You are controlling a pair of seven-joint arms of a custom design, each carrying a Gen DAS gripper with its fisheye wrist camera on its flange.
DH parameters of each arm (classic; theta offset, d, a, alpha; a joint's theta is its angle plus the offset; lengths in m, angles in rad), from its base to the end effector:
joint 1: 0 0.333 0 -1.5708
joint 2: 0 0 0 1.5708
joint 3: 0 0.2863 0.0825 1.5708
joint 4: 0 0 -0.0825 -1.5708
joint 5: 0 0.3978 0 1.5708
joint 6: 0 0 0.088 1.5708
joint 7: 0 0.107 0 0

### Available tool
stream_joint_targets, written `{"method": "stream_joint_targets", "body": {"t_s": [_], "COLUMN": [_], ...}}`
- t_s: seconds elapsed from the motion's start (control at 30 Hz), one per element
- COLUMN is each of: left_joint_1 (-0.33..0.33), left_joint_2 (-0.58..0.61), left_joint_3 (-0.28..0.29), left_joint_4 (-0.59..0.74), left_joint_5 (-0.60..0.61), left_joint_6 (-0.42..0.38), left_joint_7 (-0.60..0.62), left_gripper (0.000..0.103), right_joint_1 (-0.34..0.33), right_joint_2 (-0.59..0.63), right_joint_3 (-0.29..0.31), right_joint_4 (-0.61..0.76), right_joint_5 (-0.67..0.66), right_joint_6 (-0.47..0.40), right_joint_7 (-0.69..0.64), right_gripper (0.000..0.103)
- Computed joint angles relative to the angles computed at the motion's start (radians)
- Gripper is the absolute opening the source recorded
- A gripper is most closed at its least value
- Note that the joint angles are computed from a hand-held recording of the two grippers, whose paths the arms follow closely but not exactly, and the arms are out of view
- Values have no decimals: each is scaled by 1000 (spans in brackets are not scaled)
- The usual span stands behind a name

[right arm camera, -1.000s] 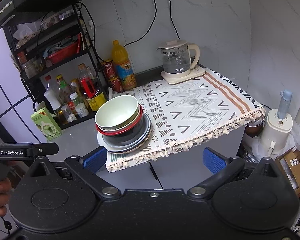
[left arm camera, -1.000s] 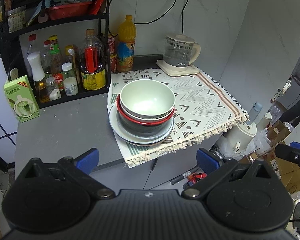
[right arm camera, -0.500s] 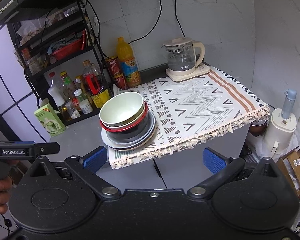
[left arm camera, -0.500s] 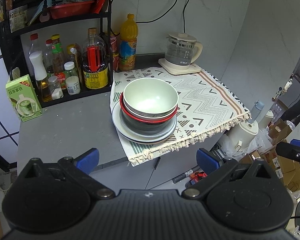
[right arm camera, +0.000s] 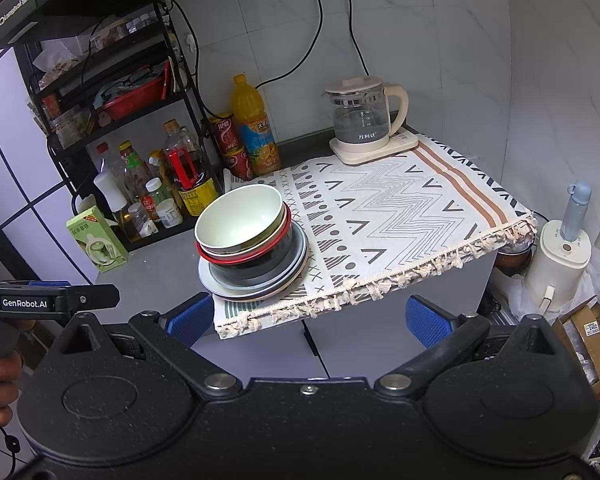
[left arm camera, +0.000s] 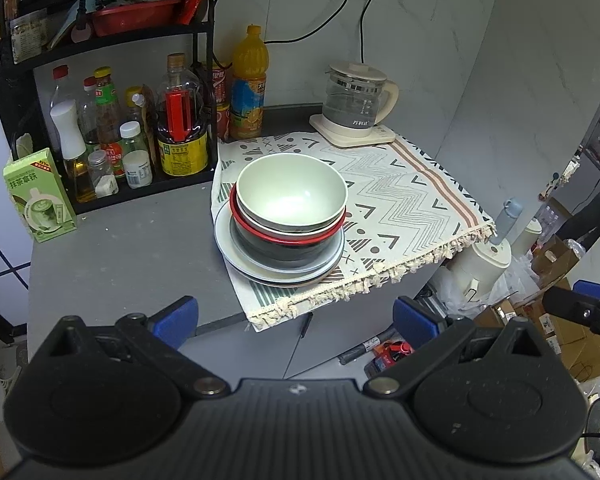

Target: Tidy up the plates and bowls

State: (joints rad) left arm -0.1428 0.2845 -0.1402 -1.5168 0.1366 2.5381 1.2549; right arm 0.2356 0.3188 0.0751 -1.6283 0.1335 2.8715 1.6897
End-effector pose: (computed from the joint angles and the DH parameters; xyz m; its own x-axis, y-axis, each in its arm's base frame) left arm 0.6772 -0.1854 0.5556 -0.0743 -0.9901 0.1192 -0.7453 -0.0243 -0.6662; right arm 0.6770 0.2022 0.5153 0.1772 -0.9546 -0.2395 -0.6404 0.0729 -0.7645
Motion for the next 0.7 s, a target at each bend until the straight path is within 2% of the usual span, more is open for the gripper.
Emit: {"method": "stream_joint_targets", "body": {"t_s": [0.47, 0.7], "left_joint_1": [11, 24], "left_joint_2": [0, -9], "left_joint_3": [-3, -13], "left_joint_4": [-1, -17], "left_joint_5": [-41, -80], "left_joint_6": [-11, -1], "left_joint_7": [3, 43], "left_gripper": [102, 100], "right_joint_1": [4, 6], "right_joint_2": [15, 23], "right_joint_3": [-2, -1], "right_joint_4": [7, 18], "right_joint_5": [-7, -7], "right_joint_6": [2, 1], "right_joint_7": [12, 19], "right_gripper": [103, 103]}}
